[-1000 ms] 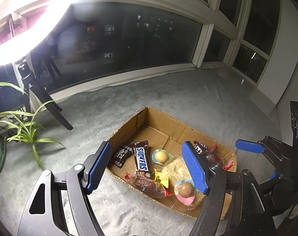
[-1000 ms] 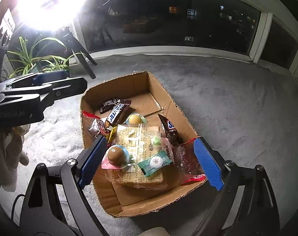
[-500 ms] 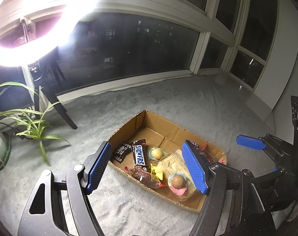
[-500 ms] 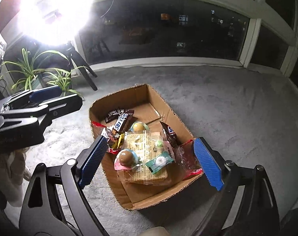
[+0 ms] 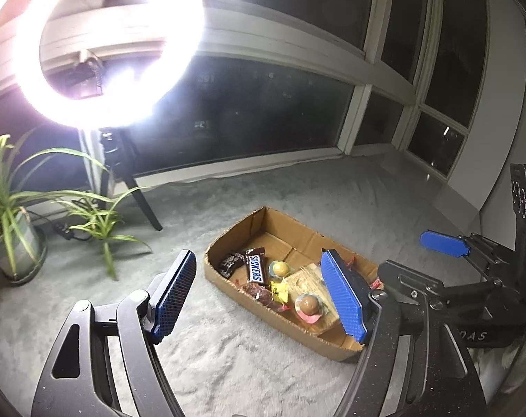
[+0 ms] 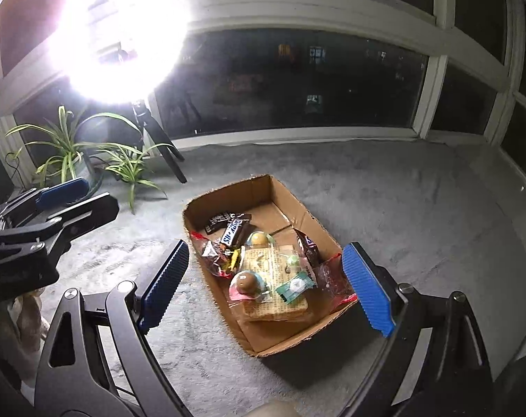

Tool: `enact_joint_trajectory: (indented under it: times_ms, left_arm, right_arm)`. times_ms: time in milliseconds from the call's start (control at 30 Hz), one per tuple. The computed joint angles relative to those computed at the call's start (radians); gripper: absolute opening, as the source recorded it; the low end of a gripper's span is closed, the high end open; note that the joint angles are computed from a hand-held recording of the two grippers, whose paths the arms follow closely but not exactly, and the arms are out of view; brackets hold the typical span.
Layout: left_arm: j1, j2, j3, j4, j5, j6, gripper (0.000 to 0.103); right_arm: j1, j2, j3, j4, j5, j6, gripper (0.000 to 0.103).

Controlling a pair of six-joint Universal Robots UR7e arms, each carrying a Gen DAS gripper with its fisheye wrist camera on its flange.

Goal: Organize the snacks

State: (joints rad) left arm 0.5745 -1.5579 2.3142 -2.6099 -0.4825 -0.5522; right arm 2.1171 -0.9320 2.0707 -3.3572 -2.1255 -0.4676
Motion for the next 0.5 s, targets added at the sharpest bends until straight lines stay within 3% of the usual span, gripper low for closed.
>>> enact_joint_trajectory:
  times_ms: [67, 200, 500]
  left_arm:
    - [-0.021, -0.026, 0.012, 0.056, 0.017, -0.048, 0.075]
    - [-0.063, -0.084, 0.032, 0.203, 0.047, -0.181, 0.075]
    - [-0.138, -0.173, 0.037, 0.54, 0.085, -0.462, 0.075]
  right_arm:
    - [0.012, -0.002, 0.011, -0.019, -0.006, -0.004, 0.093]
    - [0.028, 0.005, 0.031, -0.071, -0.01, -0.022, 0.103]
    - [0.055, -0.002, 0.062, -0.109, -0.018, -0.023, 0.103]
